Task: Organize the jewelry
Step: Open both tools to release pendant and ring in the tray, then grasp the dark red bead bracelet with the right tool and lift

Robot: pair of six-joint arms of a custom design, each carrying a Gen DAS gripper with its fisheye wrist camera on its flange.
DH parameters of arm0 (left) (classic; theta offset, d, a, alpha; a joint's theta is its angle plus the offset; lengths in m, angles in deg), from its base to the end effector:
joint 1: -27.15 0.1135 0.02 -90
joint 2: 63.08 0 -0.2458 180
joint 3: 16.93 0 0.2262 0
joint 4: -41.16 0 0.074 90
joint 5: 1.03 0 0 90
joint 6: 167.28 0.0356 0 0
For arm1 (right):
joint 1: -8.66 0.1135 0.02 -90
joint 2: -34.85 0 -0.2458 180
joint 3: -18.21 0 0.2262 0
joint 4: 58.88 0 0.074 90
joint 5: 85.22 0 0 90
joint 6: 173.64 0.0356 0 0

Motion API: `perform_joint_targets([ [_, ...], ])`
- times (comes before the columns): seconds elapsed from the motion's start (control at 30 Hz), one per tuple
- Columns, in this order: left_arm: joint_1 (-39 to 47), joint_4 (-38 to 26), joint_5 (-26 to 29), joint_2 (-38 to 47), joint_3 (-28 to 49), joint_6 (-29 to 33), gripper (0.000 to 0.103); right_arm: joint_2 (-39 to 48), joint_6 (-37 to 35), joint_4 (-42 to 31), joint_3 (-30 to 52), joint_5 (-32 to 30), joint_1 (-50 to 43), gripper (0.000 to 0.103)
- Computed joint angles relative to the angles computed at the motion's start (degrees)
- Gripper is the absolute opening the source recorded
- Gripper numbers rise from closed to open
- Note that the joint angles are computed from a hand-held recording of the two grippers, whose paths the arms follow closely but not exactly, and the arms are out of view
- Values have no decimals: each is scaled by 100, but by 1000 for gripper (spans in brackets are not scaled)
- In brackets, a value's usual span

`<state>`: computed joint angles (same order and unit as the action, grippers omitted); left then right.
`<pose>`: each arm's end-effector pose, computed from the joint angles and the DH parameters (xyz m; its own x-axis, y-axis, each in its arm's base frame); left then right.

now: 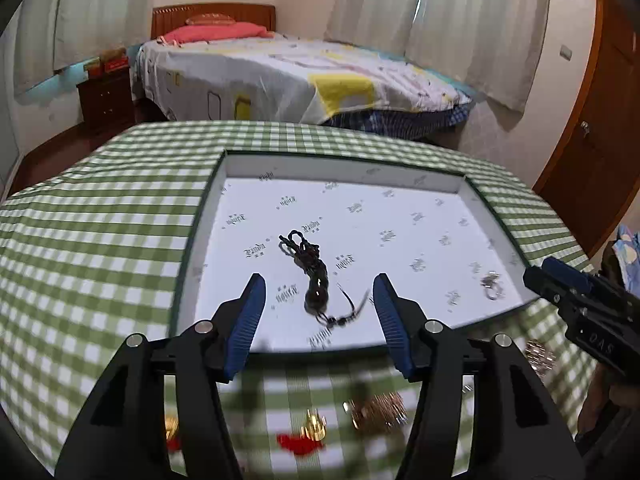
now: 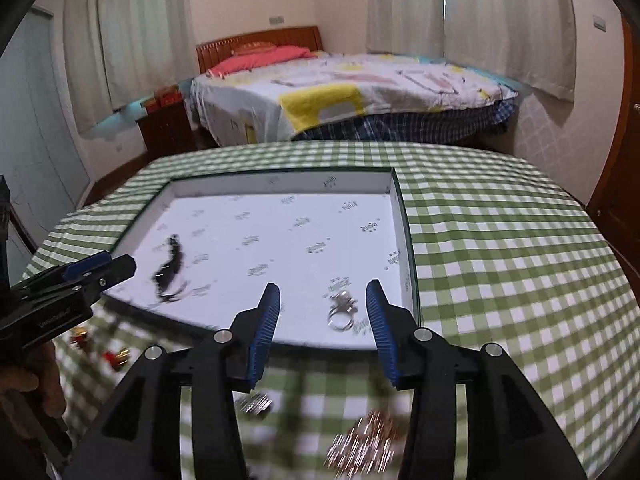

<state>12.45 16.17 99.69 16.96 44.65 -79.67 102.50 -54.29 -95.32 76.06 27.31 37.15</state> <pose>0.2606 -0.0752 0.2090 -0.6805 0.1362 -0.7200 0.3519 0.9226 -0.1581 0.2028 0.0946 0.2251 -0.6551 0.1596 -0.7385 0.1301 0.9867 0.0978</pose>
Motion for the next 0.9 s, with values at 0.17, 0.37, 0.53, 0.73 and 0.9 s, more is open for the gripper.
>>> perform_joint_targets([
  [0.17,-79,-418,-357,-1636,-785,-165,55,-694,940,-748,-163,992,1303,45],
  [0.37,122,-1516,-416,-3339,-1292,-96,56,-776,2374,-1728,-199,2121,2986,45],
  [0.53,981,-2581,67,-4507,-1503,292,56,-490,3745,-2395,-195,2591,4070,45],
  [0.73,2939,-3640,1271,-5187,-1619,1406,56,-34,4494,-2487,-165,2732,4645,45],
  [0.9,4806,-4315,2406,-5106,-1549,2740,56,401,4697,-2118,-202,2658,4723,45],
])
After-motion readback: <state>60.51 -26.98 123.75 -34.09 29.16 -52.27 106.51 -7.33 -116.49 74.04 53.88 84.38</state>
